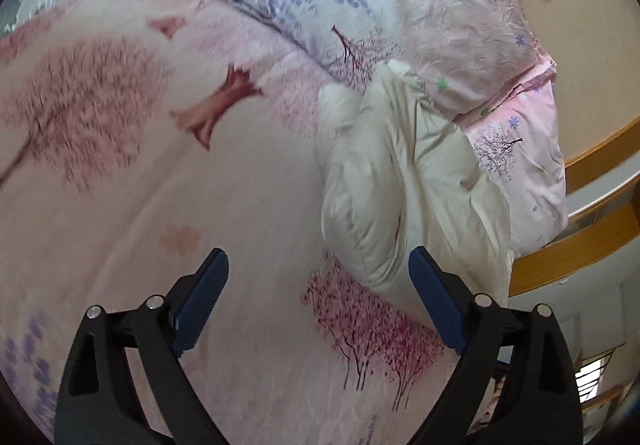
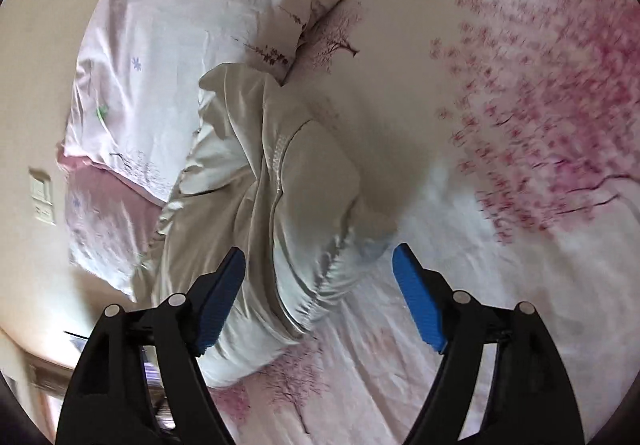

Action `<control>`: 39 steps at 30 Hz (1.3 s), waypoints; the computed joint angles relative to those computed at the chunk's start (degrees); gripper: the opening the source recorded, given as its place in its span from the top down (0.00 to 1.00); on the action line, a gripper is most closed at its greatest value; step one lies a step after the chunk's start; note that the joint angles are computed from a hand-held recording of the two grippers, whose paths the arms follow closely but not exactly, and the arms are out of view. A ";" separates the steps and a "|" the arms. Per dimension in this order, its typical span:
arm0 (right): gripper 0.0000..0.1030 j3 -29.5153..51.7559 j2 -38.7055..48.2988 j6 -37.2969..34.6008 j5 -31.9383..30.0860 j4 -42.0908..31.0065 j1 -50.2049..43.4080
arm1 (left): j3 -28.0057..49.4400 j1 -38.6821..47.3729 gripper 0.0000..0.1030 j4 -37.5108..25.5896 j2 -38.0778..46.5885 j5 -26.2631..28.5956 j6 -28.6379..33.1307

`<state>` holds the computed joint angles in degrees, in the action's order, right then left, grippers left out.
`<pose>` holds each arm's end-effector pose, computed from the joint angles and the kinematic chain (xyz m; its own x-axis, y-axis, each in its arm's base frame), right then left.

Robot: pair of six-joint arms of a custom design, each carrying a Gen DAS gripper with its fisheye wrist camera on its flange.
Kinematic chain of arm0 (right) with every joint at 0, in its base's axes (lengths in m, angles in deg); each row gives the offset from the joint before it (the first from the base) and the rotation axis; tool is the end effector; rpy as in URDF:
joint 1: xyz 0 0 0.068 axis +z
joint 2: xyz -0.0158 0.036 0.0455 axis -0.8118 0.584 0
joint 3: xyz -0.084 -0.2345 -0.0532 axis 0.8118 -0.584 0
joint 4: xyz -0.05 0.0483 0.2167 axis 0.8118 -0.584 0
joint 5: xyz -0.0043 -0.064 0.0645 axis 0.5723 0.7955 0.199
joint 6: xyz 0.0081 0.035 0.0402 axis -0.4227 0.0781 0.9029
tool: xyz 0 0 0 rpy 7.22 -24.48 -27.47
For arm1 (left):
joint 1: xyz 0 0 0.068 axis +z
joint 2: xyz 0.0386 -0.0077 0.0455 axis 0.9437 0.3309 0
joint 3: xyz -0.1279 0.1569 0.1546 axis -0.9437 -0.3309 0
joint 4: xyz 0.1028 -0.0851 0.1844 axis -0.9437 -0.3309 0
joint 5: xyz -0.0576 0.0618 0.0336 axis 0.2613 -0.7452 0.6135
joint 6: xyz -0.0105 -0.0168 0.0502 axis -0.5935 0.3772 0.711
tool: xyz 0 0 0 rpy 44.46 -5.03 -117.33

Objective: Fold large clothes
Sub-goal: 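Grasp the folded jacket edge with both grippers and fold it over again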

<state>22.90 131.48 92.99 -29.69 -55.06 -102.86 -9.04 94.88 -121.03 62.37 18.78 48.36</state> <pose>0.2763 -0.2705 0.1650 -0.5094 0.8179 -0.2673 0.3561 0.4832 0.7998 0.3044 0.1095 0.2145 -0.8190 -0.4390 -0.3695 -0.0922 0.7362 -0.6704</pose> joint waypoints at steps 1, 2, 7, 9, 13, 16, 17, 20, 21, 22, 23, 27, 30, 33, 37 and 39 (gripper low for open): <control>0.25 0.21 0.45 0.81 -0.97 0.41 -0.06 | -1.06 -0.40 0.12 1.44 0.03 0.90 -1.45; 0.25 -0.01 0.79 2.25 -1.67 1.59 0.19 | -2.08 -1.14 0.12 3.16 0.13 1.57 -3.14; 0.26 1.18 4.56 8.85 -5.32 6.65 1.67 | -4.38 -4.57 0.12 9.88 1.86 4.64 -12.01; 0.28 0.78 4.55 9.57 -5.60 7.36 1.87 | -4.92 -5.50 0.12 13.42 2.60 4.74 -16.27; 0.30 -0.33 4.72 11.93 -6.44 10.52 2.23 | -4.48 -6.50 0.17 20.49 4.15 4.44 -24.27; 0.44 -0.94 4.90 12.50 -5.46 11.98 2.68 | -2.25 -7.08 0.36 21.13 5.60 3.26 -26.62; 0.48 -1.47 4.75 12.66 -5.21 13.04 2.90 | -1.39 -7.25 0.41 21.05 6.39 3.26 -27.39; 0.65 -4.39 3.21 13.29 -5.36 17.65 3.08 | -1.00 -7.55 0.60 22.68 7.12 4.02 -28.94; 0.69 -5.08 2.61 13.30 -5.35 18.52 3.13 | -1.18 -7.51 0.65 22.99 6.86 4.08 -28.80; 0.72 -6.04 1.77 13.44 -5.26 19.69 3.19 | -1.25 -7.47 0.69 23.12 6.44 4.24 -28.45; 0.73 -6.87 0.81 13.34 -5.00 20.45 3.29 | -1.10 -7.30 0.71 23.02 6.15 4.69 -27.96; 0.76 -9.64 -2.41 13.07 -5.51 22.48 3.33 | -0.45 -6.04 0.76 21.65 5.24 6.54 -25.94; 0.76 -12.25 -5.82 10.32 -7.07 21.33 2.94 | -0.92 -4.00 0.77 19.91 3.31 8.78 -24.11; 0.76 -14.93 -8.92 6.66 -8.92 18.67 2.30 | -2.45 -0.24 0.77 15.91 0.39 11.30 -19.96; 0.76 -20.28 -14.59 -1.89 -10.93 12.11 1.33 | -4.37 6.77 0.77 6.84 -3.24 13.94 -10.61; 0.76 -23.50 -17.45 -7.36 -11.64 7.90 0.61 | -4.72 10.25 0.77 2.02 -4.23 15.04 -5.76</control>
